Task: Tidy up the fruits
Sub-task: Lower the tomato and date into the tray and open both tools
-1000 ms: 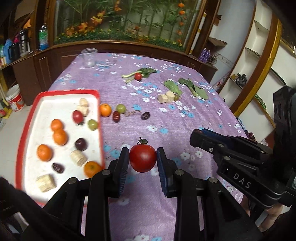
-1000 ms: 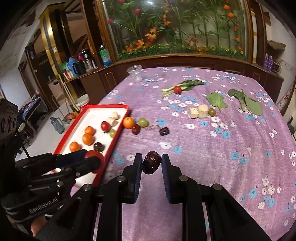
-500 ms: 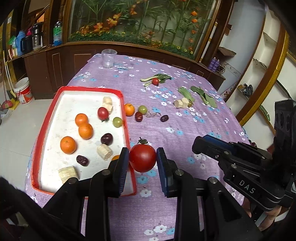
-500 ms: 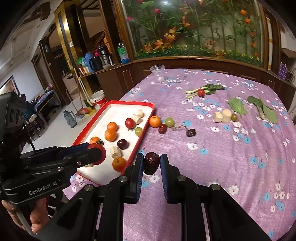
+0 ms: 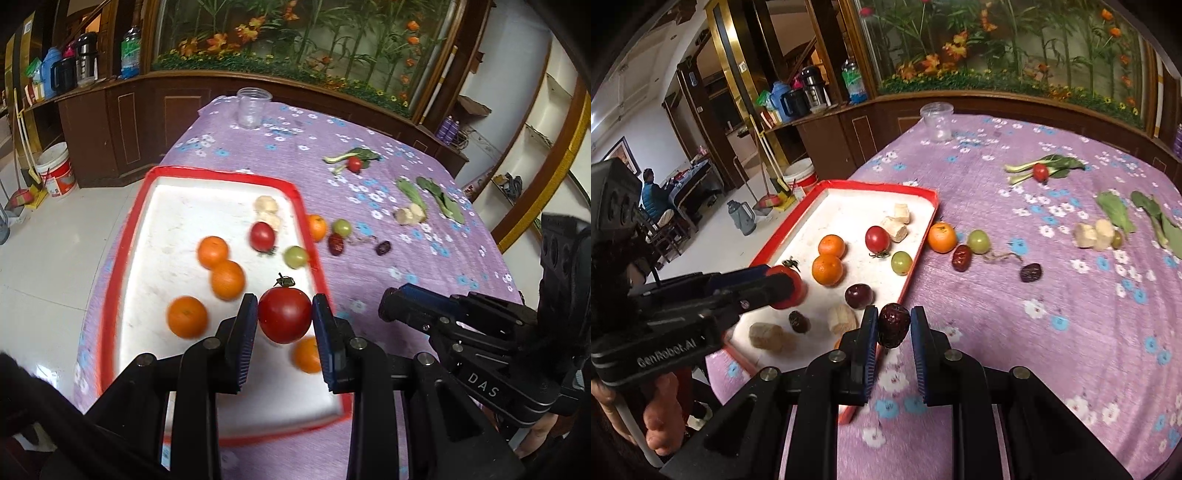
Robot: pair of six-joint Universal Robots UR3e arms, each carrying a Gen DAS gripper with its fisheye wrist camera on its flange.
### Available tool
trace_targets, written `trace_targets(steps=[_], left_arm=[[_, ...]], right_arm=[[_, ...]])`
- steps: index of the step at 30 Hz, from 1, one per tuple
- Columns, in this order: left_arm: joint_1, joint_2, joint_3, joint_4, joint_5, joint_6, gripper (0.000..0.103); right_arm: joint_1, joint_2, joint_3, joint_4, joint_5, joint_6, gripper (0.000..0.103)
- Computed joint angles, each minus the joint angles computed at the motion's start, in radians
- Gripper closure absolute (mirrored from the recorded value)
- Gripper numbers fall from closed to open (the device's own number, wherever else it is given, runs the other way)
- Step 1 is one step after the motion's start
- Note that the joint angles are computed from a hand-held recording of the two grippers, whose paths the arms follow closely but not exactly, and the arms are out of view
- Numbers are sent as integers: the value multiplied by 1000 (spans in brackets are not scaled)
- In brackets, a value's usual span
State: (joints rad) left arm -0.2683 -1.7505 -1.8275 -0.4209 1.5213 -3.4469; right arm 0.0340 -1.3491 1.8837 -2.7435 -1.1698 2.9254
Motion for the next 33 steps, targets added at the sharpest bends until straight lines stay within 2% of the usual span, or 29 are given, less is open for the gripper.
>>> trace_targets(steps=[6,16,21,33], left_arm=[[90,-53,22,-3,-31,52,76],[173,-136,79,-31,-67,127,76],[190,-172,101,-42,-72,141,75],[192,-230,148,-69,-27,144,75]], right_arm=[[56,180,-186,24,-22,34,85],[131,451,-551,155,-60,77,85],[143,518,-639,199,-70,88,85],[176,575,-715,222,-107,102,85]])
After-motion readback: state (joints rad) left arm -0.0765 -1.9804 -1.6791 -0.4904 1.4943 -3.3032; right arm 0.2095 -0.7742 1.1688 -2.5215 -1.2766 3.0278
